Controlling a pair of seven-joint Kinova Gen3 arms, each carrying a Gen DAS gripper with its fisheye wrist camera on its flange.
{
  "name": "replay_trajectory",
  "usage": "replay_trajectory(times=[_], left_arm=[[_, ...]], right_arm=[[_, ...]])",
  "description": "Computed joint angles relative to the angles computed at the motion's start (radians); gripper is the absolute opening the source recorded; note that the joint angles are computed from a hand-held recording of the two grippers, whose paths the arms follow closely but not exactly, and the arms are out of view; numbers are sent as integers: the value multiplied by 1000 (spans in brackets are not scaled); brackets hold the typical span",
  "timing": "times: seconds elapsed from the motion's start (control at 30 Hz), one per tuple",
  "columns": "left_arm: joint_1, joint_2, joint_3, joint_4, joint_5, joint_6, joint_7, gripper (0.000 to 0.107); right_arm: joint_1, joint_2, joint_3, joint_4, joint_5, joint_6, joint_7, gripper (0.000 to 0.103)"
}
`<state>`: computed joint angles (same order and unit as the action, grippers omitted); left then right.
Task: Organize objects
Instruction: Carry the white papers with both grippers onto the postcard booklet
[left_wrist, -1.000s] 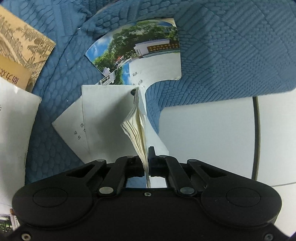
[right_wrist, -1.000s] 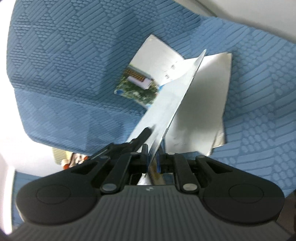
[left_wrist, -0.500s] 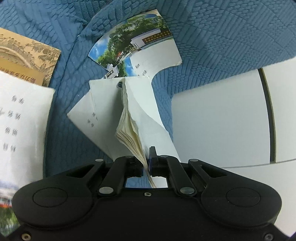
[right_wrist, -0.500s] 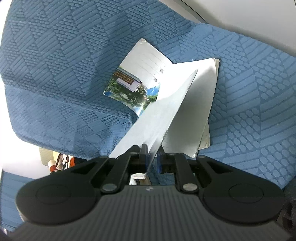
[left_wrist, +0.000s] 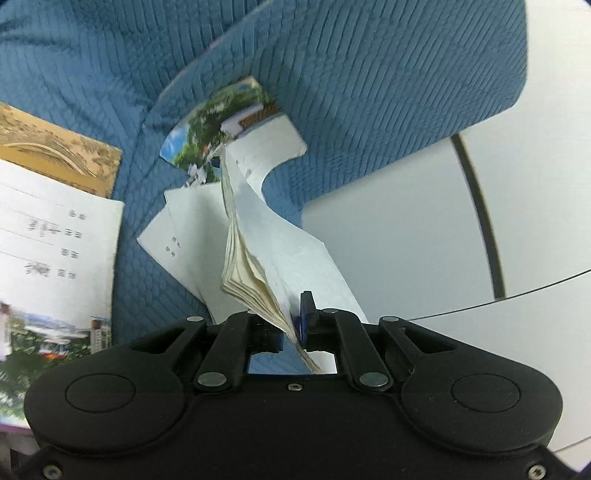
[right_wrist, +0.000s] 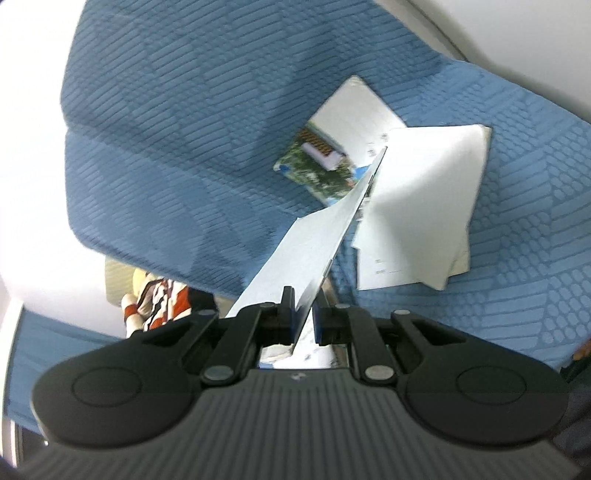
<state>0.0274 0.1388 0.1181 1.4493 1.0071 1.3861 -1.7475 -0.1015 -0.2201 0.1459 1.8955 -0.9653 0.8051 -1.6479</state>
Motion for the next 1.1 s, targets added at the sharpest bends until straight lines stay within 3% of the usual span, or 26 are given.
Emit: replay_trajectory(times=[0.33, 0.7, 0.87, 1.1], left_arm=[[-106, -54, -75, -63, 52, 124, -27, 9], [-282, -54, -162, -100, 149, 289, -82, 10], [-341, -57, -187, -61, 153, 308, -106, 10], [-363, -66, -200, 29, 76, 281, -186, 10]], right_arm=[[-45, 31, -52, -151, 50, 47, -40, 13], [-113, 95, -120, -255, -2, 29, -5, 13], [-135, 132, -165, -293, 17, 19, 8, 14], [-145, 182, -203, -279, 29, 20, 7, 14]])
